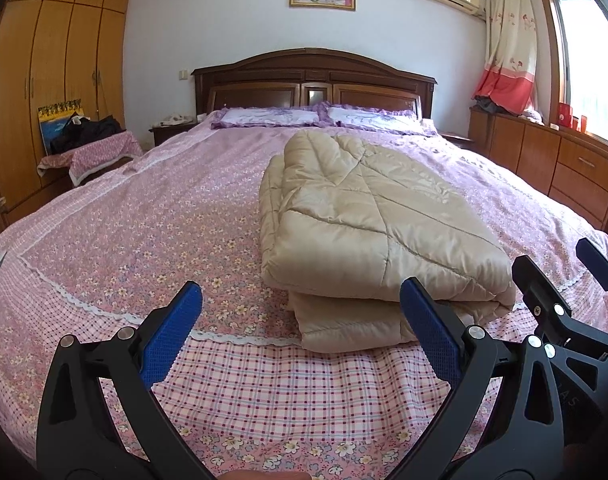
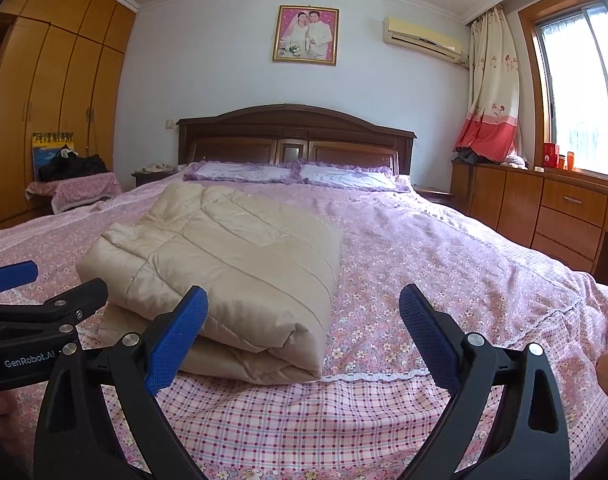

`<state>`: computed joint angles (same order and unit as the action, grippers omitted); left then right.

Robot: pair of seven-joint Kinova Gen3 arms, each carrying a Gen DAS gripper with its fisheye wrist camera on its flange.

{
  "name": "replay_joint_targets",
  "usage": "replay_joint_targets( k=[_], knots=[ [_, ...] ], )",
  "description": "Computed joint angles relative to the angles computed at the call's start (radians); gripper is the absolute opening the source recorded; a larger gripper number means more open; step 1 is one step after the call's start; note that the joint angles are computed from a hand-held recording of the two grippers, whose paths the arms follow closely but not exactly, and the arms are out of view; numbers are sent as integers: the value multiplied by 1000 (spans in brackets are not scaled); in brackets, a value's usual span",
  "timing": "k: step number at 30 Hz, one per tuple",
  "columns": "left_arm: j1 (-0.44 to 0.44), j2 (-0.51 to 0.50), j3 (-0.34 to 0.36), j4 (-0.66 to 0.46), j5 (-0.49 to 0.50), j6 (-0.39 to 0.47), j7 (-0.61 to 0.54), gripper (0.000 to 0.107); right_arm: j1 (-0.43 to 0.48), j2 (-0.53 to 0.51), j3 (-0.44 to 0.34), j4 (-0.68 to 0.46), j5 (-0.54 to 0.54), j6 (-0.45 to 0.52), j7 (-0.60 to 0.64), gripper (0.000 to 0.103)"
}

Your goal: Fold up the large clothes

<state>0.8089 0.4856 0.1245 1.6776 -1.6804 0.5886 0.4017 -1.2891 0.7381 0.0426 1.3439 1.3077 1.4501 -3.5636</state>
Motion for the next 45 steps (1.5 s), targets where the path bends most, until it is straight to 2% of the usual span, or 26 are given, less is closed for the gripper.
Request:
replay_joint_targets(
  k=[26,32,45],
  knots=[
    [7,4,3,2,-8,28,-3,99,1,0,-1,-2,-4,1,4,93],
    [21,12,-1,-10,17,59,-24,99,2,-1,-2,-1,-4,-4,9,93],
    [24,11,-17,-11,31,42,-35,99,-2,9,2,-6,-9,-4,15,93]
  ],
)
